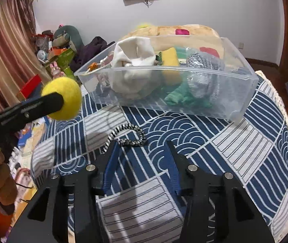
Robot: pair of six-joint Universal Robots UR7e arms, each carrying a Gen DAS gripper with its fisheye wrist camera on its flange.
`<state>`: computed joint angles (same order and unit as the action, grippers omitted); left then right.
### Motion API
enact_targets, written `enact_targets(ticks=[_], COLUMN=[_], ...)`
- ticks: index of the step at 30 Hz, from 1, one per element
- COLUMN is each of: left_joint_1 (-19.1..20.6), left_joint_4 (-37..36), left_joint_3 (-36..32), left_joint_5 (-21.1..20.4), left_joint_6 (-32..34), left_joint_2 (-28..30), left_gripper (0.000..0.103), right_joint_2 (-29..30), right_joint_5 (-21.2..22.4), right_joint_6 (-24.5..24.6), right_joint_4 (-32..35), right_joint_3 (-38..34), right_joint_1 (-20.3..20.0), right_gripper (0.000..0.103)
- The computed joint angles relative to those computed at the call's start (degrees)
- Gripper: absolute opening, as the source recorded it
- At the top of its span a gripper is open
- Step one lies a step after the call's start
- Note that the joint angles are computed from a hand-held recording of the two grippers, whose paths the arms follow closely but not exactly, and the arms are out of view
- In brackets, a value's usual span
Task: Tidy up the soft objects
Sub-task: 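Grasp the yellow felt ball with the left tool while the right tool grasps the beaded cord, then lower the ball and cord into the clear box and open both tools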
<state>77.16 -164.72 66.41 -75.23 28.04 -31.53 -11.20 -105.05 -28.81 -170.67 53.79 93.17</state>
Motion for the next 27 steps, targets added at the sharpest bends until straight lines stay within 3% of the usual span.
enact_targets(ticks=[5,9,13,15,23,27], left_joint_1=[0.2,0.2,0.0,-0.1,-0.4,-0.2], left_joint_4=[0.1,-0.1,-1.0,-1.3,-2.3,-1.2], left_joint_3=[0.0,0.1,0.2,-0.1,-3.9,-5.2], left_joint_5=[-0.2,0.2,0.7,0.8,0.5,-0.5], left_joint_6=[-0.7,-0.3,0.4,0.6,1.3,-0.1], left_joint_2=[0.0,0.0,0.1,0.2,1.5,1.6], left_gripper=[0.038,0.038,0.038,0.038,0.038,0.038], right_joint_2=[-0.3,2.6,4.6,3.5,0.7,0.7], right_joint_5=[1.8,-0.6,-3.4,-0.6,1.2,-0.2], right_joint_6=[1.1,-0.9,-2.7,-1.1,-2.4,-2.4], right_joint_4=[1.1,4.5,3.4,4.0,-4.7,-2.3], right_joint_3=[-0.2,-4.4,-6.4,-5.3,-1.0,-1.9], right_joint_1=[-0.1,0.4,0.8,0.2,0.4,0.4], right_gripper=[0.047,0.047,0.01,0.008,0.008,0.008])
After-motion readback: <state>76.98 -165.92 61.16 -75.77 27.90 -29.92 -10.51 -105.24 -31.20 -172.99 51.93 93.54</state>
